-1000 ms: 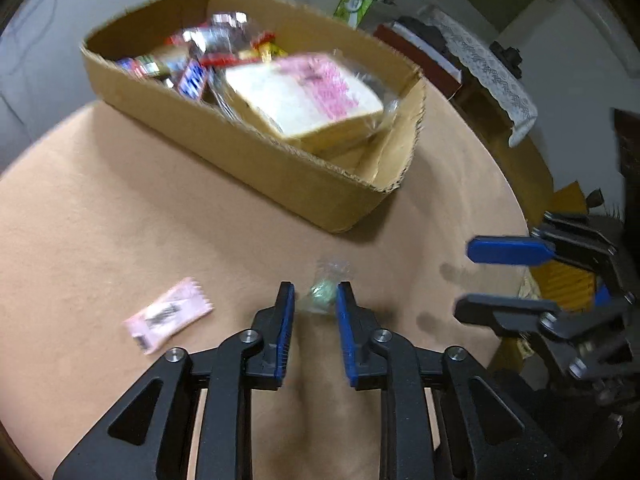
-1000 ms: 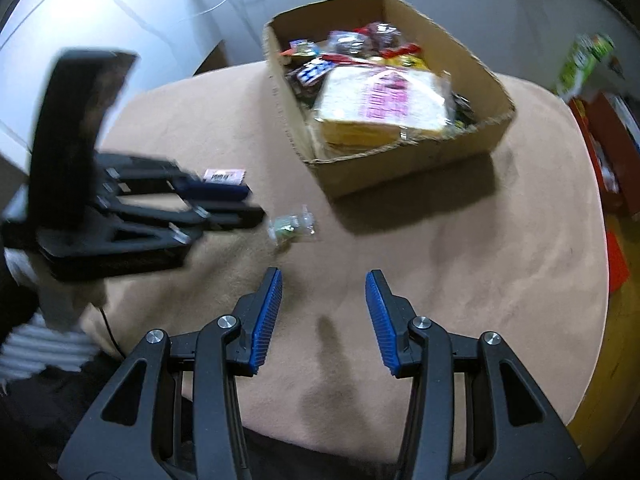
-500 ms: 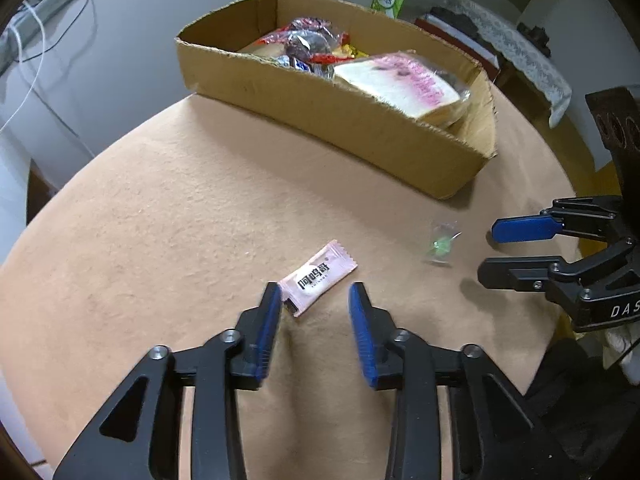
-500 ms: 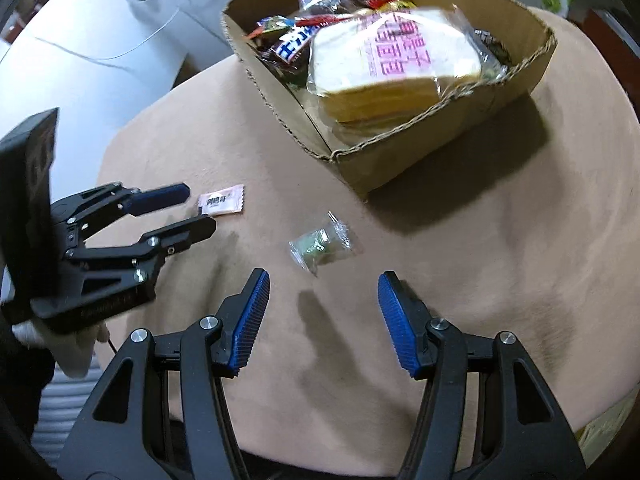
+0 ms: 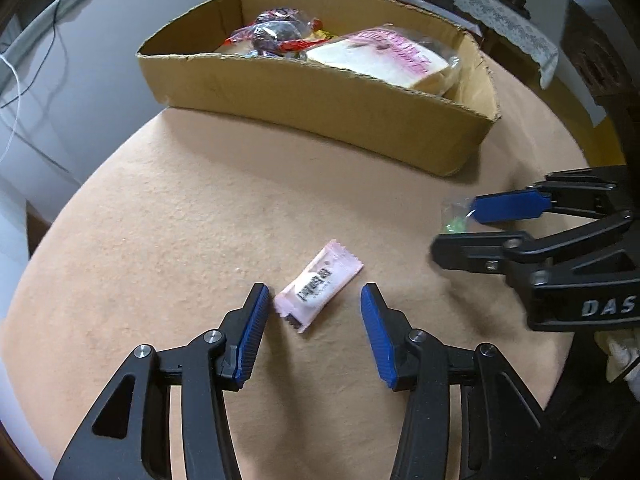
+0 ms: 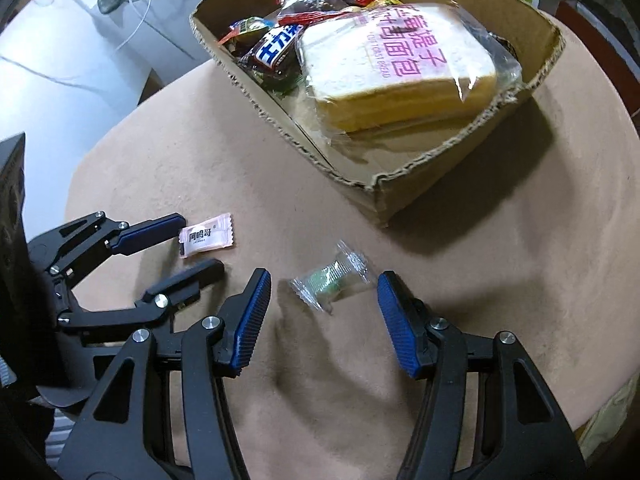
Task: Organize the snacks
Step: 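Grasp the pink-white wrapped candy with the left tool while the right tool grasps the green candy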
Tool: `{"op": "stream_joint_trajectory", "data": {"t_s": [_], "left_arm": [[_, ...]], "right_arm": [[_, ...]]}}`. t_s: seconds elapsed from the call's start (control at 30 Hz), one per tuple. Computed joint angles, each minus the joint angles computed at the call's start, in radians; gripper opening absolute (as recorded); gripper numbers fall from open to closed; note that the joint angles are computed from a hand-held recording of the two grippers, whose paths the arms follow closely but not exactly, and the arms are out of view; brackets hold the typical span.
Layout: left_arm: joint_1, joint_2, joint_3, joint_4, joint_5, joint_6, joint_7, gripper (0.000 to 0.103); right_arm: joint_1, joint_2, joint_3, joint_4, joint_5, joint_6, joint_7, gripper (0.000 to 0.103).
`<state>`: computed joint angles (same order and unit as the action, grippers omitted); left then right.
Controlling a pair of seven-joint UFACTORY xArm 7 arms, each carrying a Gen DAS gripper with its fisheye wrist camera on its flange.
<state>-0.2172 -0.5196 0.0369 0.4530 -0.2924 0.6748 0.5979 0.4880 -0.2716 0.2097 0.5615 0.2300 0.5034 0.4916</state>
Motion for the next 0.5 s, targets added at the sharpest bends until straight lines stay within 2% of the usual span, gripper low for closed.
{"op": "stream_joint_trajectory", "data": {"t_s": [0.1, 0.2, 0.3, 0.5], "left_arm": [[-0.001, -0.011, 0.002, -0.011, -0.013, -0.011, -0.01, 0.033], [0.009, -0.02, 0.003, -0.021, -0.015, -0.025, -0.033, 0.026], [0.011, -0.01, 0.007, -0.017, -0.023, -0.036, -0.053, 0.023], [-0.007, -0.01, 0.006, -0.013, -0.049, -0.024, -0.077, 0.019]], "right_arm": [[-0.017, 0.006, 0.017, 0.019, -0.062, 0.028, 0.017, 0.042], [-0.018, -0.008, 0.01, 0.011, -0.08, 0.041, -0.001, 0.021], [0.002, -0.035, -0.033, -0.018, -0.009, 0.035, -0.083, 0.02], [0.011, -0.066, -0.066, -0.054, 0.071, 0.017, -0.192, 0.019]]}}
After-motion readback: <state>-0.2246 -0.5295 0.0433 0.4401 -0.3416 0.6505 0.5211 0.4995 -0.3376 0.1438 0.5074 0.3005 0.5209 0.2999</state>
